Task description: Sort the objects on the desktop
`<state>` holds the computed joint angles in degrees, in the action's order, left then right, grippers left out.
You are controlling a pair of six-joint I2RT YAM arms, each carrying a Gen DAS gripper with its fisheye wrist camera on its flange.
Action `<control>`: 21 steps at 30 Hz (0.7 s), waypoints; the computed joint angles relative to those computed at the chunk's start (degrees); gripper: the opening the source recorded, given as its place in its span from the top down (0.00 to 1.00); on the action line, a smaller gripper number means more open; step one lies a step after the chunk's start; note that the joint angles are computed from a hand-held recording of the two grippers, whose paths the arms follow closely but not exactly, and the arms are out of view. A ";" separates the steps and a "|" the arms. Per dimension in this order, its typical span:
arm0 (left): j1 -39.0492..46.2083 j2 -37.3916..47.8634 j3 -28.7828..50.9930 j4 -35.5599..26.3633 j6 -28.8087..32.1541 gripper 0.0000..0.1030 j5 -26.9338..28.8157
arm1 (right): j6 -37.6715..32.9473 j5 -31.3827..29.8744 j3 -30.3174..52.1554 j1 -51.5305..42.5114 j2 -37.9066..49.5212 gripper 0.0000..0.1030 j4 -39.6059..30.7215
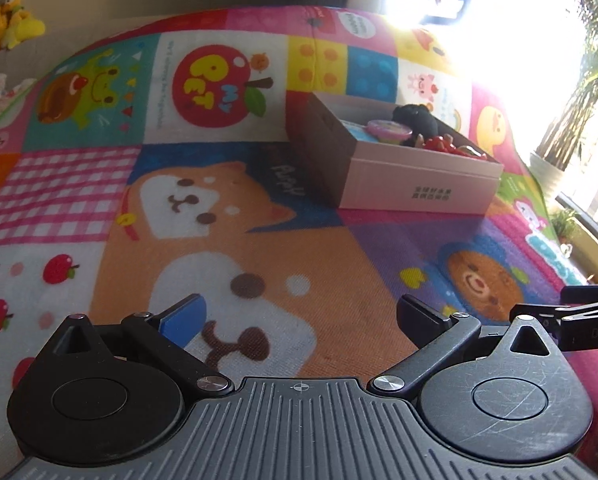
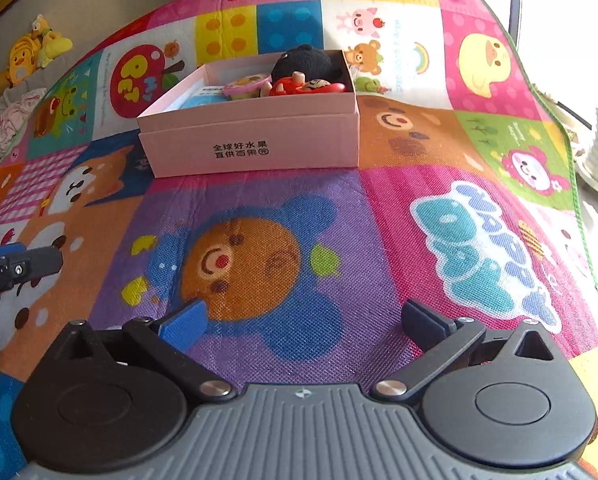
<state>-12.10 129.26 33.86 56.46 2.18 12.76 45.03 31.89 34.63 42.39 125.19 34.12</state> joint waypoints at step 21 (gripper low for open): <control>-10.66 6.07 12.26 -6.51 -2.87 0.00 -19.48 | -7.88 3.14 11.08 -4.07 8.63 0.00 2.19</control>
